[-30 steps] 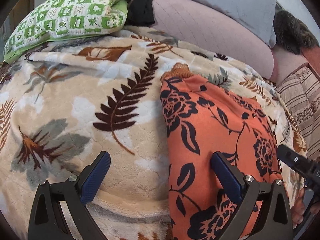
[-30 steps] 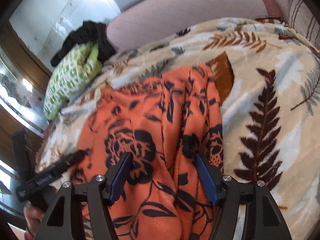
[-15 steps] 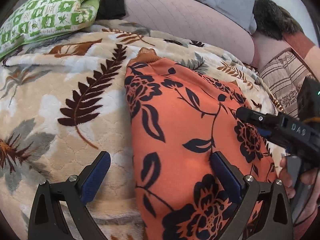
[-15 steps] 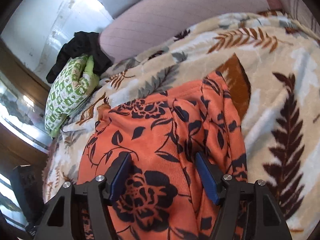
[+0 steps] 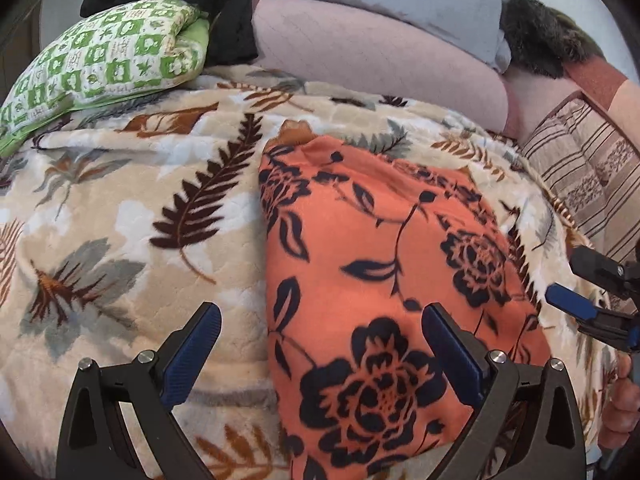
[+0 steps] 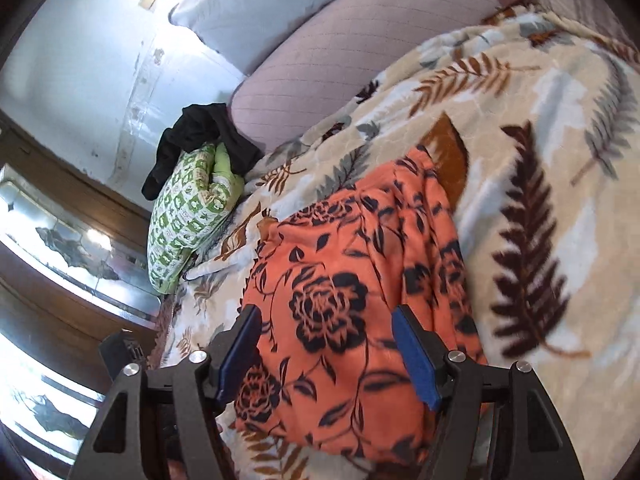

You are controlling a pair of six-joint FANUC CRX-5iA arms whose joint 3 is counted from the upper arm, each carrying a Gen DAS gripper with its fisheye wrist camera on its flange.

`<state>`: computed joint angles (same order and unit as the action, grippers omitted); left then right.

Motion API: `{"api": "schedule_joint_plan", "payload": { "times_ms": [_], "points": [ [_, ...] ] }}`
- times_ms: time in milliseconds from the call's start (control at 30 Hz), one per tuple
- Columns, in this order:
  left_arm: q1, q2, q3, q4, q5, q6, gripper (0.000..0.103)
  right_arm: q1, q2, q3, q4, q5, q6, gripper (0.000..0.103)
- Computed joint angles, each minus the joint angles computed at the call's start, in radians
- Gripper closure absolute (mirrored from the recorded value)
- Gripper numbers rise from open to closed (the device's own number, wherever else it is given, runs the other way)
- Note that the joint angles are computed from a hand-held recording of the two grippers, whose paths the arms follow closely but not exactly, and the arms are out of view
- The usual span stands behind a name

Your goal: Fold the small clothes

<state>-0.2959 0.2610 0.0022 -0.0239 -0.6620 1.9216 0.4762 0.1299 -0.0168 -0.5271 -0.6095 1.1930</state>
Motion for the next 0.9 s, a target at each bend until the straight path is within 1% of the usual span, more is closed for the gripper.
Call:
{"api": "schedule_joint_plan", "payload": {
  "times_ms": [33, 100, 133, 167, 200, 233, 267, 300, 333, 367, 400, 433, 500, 533, 567, 600, 667, 733, 800, 833, 867, 900],
  "points": [
    [0.001, 0.002, 0.0, 0.007, -0.02, -0.005, 0.002, 0.004, -0.008, -0.017, 0.01, -0.002, -0.027, 0.032],
    [0.001, 0.023, 0.019, 0.015, -0.091, -0.021, 0.002, 0.015, -0.012, -0.044, 0.044, -0.031, -0.091, 0.032],
    [0.005, 0.03, 0.014, 0.032, -0.102, -0.04, 0.002, 0.013, 0.008, -0.033, 0.042, -0.089, -0.109, 0.032],
    [0.014, 0.026, -0.007, 0.062, -0.084, -0.061, 0.002, 0.005, 0.037, -0.012, 0.024, -0.149, -0.108, 0.032],
    [0.025, 0.021, -0.025, 0.095, -0.07, -0.079, 0.002, 0.004, 0.054, -0.007, 0.012, -0.165, -0.1, 0.032],
    [0.034, 0.017, -0.04, 0.126, -0.062, -0.095, 0.002, 0.023, 0.05, -0.022, 0.05, -0.135, -0.12, 0.031],
    [0.038, 0.015, -0.048, 0.139, -0.057, -0.107, 0.002, 0.032, 0.054, -0.013, 0.07, -0.139, -0.124, 0.027],
    [0.038, 0.015, -0.049, 0.139, -0.055, -0.11, 0.002, 0.033, 0.057, -0.005, 0.06, -0.142, -0.11, 0.022],
    [0.035, 0.015, -0.051, 0.133, -0.05, -0.114, 0.001, 0.035, 0.059, -0.006, 0.049, -0.13, -0.098, 0.014],
    [0.031, 0.016, -0.051, 0.121, -0.047, -0.109, 0.0, 0.04, 0.06, -0.011, 0.047, -0.115, -0.09, 0.009],
    [0.028, 0.017, -0.053, 0.116, -0.041, -0.109, 0.0, 0.041, 0.063, -0.008, 0.032, -0.108, -0.063, 0.004],
    [0.025, 0.017, -0.054, 0.113, -0.037, -0.111, 0.0, 0.051, 0.064, -0.009, 0.054, -0.102, -0.071, 0.0],
    [0.025, 0.014, -0.063, 0.121, -0.026, -0.129, 0.0, 0.056, 0.067, -0.006, 0.066, -0.11, -0.076, 0.0],
    [0.027, 0.017, -0.062, 0.128, -0.026, -0.137, 0.0, 0.046, 0.067, -0.004, 0.039, -0.115, -0.057, 0.0],
    [0.027, 0.02, -0.059, 0.129, -0.028, -0.137, 0.0, 0.023, 0.069, 0.006, -0.013, -0.126, -0.027, 0.0],
    [0.024, 0.022, -0.054, 0.119, -0.033, -0.128, 0.0, -0.005, 0.072, 0.014, -0.08, -0.135, 0.006, 0.0],
    [0.014, 0.032, -0.034, 0.09, -0.044, -0.105, 0.0, -0.082, 0.076, 0.02, -0.253, -0.161, 0.101, 0.0],
    [0.01, 0.034, -0.029, 0.078, -0.046, -0.098, 0.0, -0.143, 0.082, 0.02, -0.385, -0.19, 0.18, 0.0],
    [0.014, 0.036, -0.026, 0.091, -0.055, -0.114, 0.0, -0.185, 0.075, 0.01, -0.478, -0.199, 0.229, 0.001],
    [0.019, 0.038, -0.021, 0.107, -0.069, -0.128, 0.0, -0.201, 0.065, 0.001, -0.514, -0.196, 0.252, 0.003],
    [0.024, 0.037, -0.016, 0.12, -0.082, -0.13, 0.0, -0.211, 0.055, -0.004, -0.538, -0.19, 0.278, 0.009],
    [0.027, 0.034, -0.014, 0.127, -0.087, -0.128, 0.0, -0.206, 0.037, -0.009, -0.529, -0.17, 0.29, 0.011]
  ]
}}
